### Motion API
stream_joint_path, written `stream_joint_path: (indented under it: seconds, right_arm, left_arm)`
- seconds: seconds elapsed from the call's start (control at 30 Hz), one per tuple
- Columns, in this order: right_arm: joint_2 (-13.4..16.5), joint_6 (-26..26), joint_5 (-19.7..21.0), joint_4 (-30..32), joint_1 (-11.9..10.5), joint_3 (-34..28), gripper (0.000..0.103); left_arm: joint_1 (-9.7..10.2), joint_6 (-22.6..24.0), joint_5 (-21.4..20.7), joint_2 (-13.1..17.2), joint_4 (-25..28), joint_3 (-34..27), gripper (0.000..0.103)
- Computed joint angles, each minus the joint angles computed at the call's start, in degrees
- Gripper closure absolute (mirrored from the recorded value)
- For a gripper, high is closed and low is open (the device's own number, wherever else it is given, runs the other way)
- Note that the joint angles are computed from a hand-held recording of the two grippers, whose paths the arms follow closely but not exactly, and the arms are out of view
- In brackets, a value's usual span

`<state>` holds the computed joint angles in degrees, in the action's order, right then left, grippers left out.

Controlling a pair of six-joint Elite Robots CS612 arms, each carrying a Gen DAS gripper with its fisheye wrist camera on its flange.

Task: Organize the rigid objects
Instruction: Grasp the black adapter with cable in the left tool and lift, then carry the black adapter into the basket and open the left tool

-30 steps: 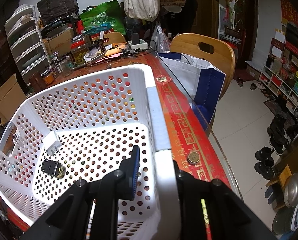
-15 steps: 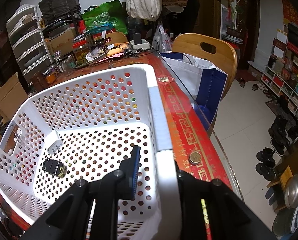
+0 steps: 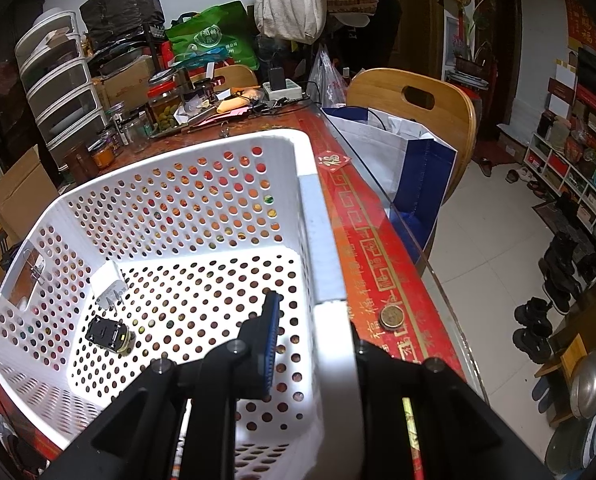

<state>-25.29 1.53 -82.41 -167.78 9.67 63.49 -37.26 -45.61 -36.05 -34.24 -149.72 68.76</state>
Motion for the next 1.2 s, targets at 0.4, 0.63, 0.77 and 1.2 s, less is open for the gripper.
stream_joint_path:
  seconds: [0.4, 0.63, 0.77, 1.2]
  right_arm:
    - [0.0, 0.0, 0.9, -0.4, -0.2, -0.1, 0.085]
    - [0.2, -0.2, 1.7, -0.6, -0.4, -0.1, 0.085]
    - [0.3, -0.3, 2.3, -0.7, -0.5, -0.2, 0.085]
    - [0.7, -0.6, 3.7, -0.8, -0.8, -0.7, 0.085]
  left_arm:
    - [-2.07, 5.6, -0.5, 3.4, 1.5, -6.3, 0.028]
    - [-2.85, 8.7, -2.0, 6.4, 4.8, -11.7, 0.028]
    - [-3.28, 9.9, -2.3, 7.9, 7.4, -14.5, 0.028]
    - [-2.19, 15.8, -13.3, 15.7, 28.2, -31.8, 0.028]
